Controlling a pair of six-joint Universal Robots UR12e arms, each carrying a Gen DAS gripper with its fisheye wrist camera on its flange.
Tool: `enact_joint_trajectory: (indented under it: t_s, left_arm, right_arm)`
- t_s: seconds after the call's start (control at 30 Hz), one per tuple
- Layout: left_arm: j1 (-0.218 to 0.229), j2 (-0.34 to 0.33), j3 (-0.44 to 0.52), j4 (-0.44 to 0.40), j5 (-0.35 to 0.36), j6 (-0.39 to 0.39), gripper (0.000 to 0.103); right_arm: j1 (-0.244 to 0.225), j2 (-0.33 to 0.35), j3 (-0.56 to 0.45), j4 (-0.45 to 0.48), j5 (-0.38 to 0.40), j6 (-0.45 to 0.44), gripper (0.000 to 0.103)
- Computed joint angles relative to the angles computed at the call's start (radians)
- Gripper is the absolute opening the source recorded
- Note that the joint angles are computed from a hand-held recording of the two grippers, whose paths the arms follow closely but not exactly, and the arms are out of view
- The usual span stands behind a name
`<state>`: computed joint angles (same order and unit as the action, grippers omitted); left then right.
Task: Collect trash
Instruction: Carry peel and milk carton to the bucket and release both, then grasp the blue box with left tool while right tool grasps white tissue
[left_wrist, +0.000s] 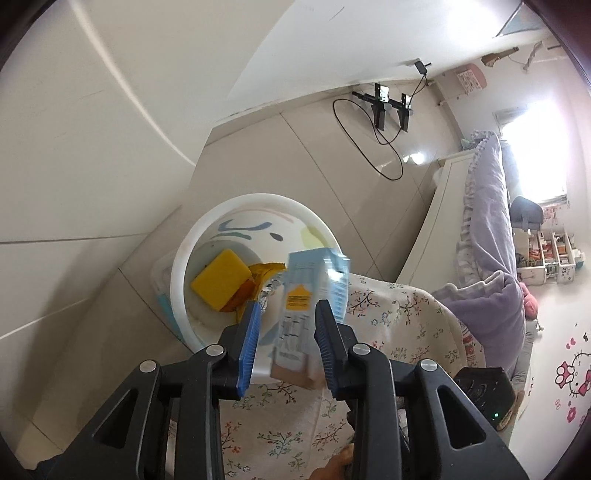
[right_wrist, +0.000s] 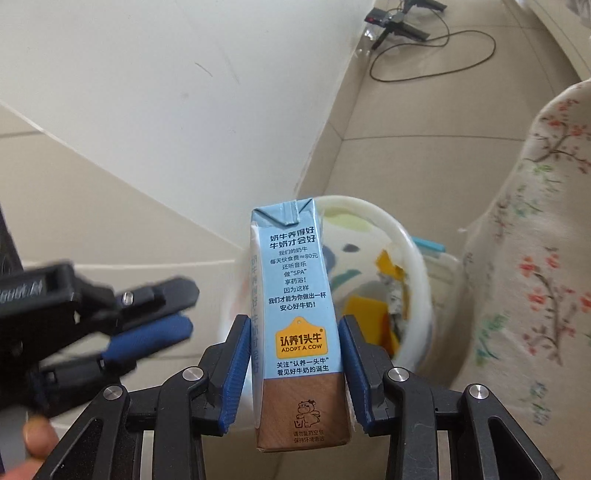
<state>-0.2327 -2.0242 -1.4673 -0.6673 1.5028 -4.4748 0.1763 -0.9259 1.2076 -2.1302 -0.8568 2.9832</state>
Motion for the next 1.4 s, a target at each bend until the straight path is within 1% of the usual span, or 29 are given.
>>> enact_joint_trajectory:
  t_s: [0.03, 0.1, 0.17, 0.23, 0.33, 0.43, 0.53, 0.63, 0.7, 0.77, 0.83, 0.9, 0.93, 1.03, 1.07, 1.13, 1.17, 1.23, 1.27, 1.3, 1.33, 1.4]
  left_arm:
    - [0.000, 0.000, -0.001, 0.004, -0.002, -0.002, 0.033]
    - [0.001, -0.003, 0.001, 0.008, -0.017, 0.005, 0.034]
    - [0.001, -0.008, 0.005, 0.016, -0.038, 0.014, 0.037]
    - [-0.002, -0.017, 0.019, 0.011, -0.048, 0.027, 0.039]
    - [-0.009, -0.031, 0.047, -0.006, -0.054, 0.063, 0.039]
    - [-0.019, -0.051, 0.084, -0.030, -0.067, 0.113, 0.040]
    - [-0.035, -0.077, 0.135, -0.062, -0.068, 0.180, 0.041]
    - [-0.060, -0.113, 0.204, -0.102, -0.065, 0.278, 0.044]
    - [-0.075, -0.141, 0.254, -0.130, -0.078, 0.356, 0.057]
    - [-0.094, -0.172, 0.315, -0.175, -0.085, 0.451, 0.063]
    - [-0.119, -0.206, 0.386, -0.245, -0.063, 0.554, 0.064]
    - [-0.140, -0.237, 0.443, -0.293, -0.052, 0.635, 0.065]
    - [-0.150, -0.252, 0.470, -0.315, -0.051, 0.670, 0.065]
    - [-0.182, -0.298, 0.549, -0.385, -0.023, 0.777, 0.066]
    - [-0.194, -0.316, 0.578, -0.412, -0.003, 0.817, 0.066]
    - [-0.221, -0.353, 0.640, -0.468, 0.045, 0.899, 0.066]
    - [-0.230, -0.367, 0.661, -0.488, 0.059, 0.926, 0.066]
    - [-0.246, -0.396, 0.707, -0.528, 0.077, 0.973, 0.066]
    - [-0.253, -0.411, 0.731, -0.547, 0.082, 0.997, 0.066]
    - [-0.258, -0.425, 0.753, -0.565, 0.089, 1.017, 0.066]
    - [-0.264, -0.441, 0.781, -0.589, 0.096, 1.041, 0.066]
    - [-0.275, -0.469, 0.828, -0.632, 0.118, 1.074, 0.068]
  right_arm:
    - [0.002, 0.008, -0.006, -0.007, 0.012, 0.017, 0.045]
    - [0.010, 0.021, -0.022, 0.008, -0.012, 0.018, 0.056]
    - [0.010, 0.022, -0.018, 0.010, -0.019, 0.021, 0.061]
    - [-0.002, 0.015, -0.004, 0.020, -0.011, 0.023, 0.062]
    - [-0.020, -0.002, 0.015, 0.050, -0.008, -0.006, 0.062]
    - [-0.043, -0.033, 0.042, 0.061, -0.011, -0.037, 0.062]
    - [-0.074, -0.071, 0.078, 0.047, -0.010, -0.060, 0.062]
    - [-0.111, -0.118, 0.122, 0.029, -0.025, -0.094, 0.065]
    - [-0.136, -0.148, 0.144, 0.015, -0.048, -0.115, 0.066]
    - [-0.165, -0.176, 0.166, -0.010, -0.079, -0.117, 0.066]
    - [-0.191, -0.192, 0.173, -0.042, -0.094, -0.107, 0.068]
    - [-0.226, -0.210, 0.184, -0.072, -0.104, -0.094, 0.076]
    - [-0.235, -0.202, 0.170, -0.077, -0.120, -0.085, 0.076]
    - [-0.274, -0.221, 0.184, -0.087, -0.199, -0.108, 0.077]
    - [-0.287, -0.225, 0.196, -0.105, -0.232, -0.103, 0.077]
    - [-0.315, -0.227, 0.219, -0.131, -0.246, -0.064, 0.077]
    - [-0.332, -0.221, 0.219, -0.111, -0.244, -0.020, 0.077]
    - [-0.353, -0.202, 0.192, -0.014, -0.246, 0.063, 0.077]
    - [-0.363, -0.195, 0.182, 0.026, -0.228, 0.083, 0.077]
    - [-0.370, -0.194, 0.180, 0.048, -0.209, 0.079, 0.077]
    - [-0.371, -0.193, 0.177, 0.061, -0.209, 0.065, 0.077]
    - [-0.365, -0.196, 0.177, 0.068, -0.246, 0.034, 0.077]
